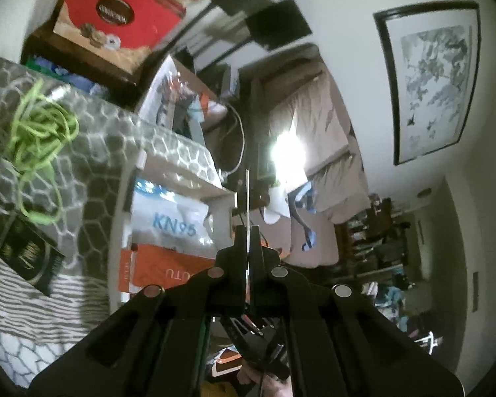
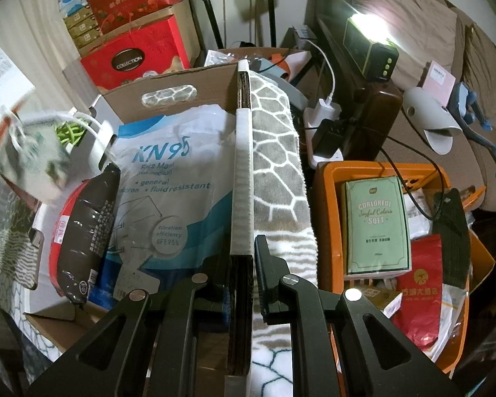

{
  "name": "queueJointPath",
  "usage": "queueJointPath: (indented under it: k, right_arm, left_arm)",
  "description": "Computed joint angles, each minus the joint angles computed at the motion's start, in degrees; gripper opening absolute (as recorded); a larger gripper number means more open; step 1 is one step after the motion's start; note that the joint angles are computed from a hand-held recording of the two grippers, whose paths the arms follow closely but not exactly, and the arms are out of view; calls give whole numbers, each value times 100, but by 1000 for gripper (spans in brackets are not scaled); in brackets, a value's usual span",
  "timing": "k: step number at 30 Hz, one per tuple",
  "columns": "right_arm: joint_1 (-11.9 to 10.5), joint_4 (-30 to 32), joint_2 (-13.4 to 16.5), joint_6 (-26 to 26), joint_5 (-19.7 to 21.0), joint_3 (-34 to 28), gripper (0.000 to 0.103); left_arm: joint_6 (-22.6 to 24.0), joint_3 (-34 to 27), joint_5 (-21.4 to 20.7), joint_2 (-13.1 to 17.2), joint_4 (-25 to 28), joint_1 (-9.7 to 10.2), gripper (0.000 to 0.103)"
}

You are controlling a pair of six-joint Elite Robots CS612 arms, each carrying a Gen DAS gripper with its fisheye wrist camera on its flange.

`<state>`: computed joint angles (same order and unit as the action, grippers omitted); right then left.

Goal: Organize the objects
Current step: 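Carry the receipt with the left tool and drop it into the box, then grasp the black box with the left tool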

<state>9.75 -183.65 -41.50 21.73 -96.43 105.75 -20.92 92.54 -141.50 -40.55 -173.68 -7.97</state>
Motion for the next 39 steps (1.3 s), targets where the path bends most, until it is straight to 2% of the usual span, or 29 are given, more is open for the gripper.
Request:
queueJointPath:
  k: [6,8,21,24,26,28,30,34,39]
  right_arm:
    - [1,2,1,1,3,-4,12]
    - [3,5,1,-3,-3,-4,12]
    - [3,12,-4,-6,-1,-5,12]
    - [10,43,-8,-2,4,-11,12]
    - [7,67,-17,-1,17,-17,12]
    - [6,78,-31,-1,22,-13,12]
    - [10,91,-36,2,17,-15,12]
    - [7,77,-32,-2,23,-11,12]
    - [10,93,-37,0,17,-14,12]
  left_arm:
    - [179,-20,-38,131,444,-156,1]
    - [396,-59,-61,174,744,-207,1]
    - [2142,-294,860,110,2648,-539,1]
    - [2458,-277,1103,62,2761,-607,2]
    - [2557,-265,1026,42,2801,-592,14]
    - [2474,-172,1062,-13,2549,-568,47]
    - [2366,-122,1147,-53,2297,-534,55]
    - [2295,17,1300,-190,1968,-451,60]
    - [2243,263,2044,-410,1356,-428,65]
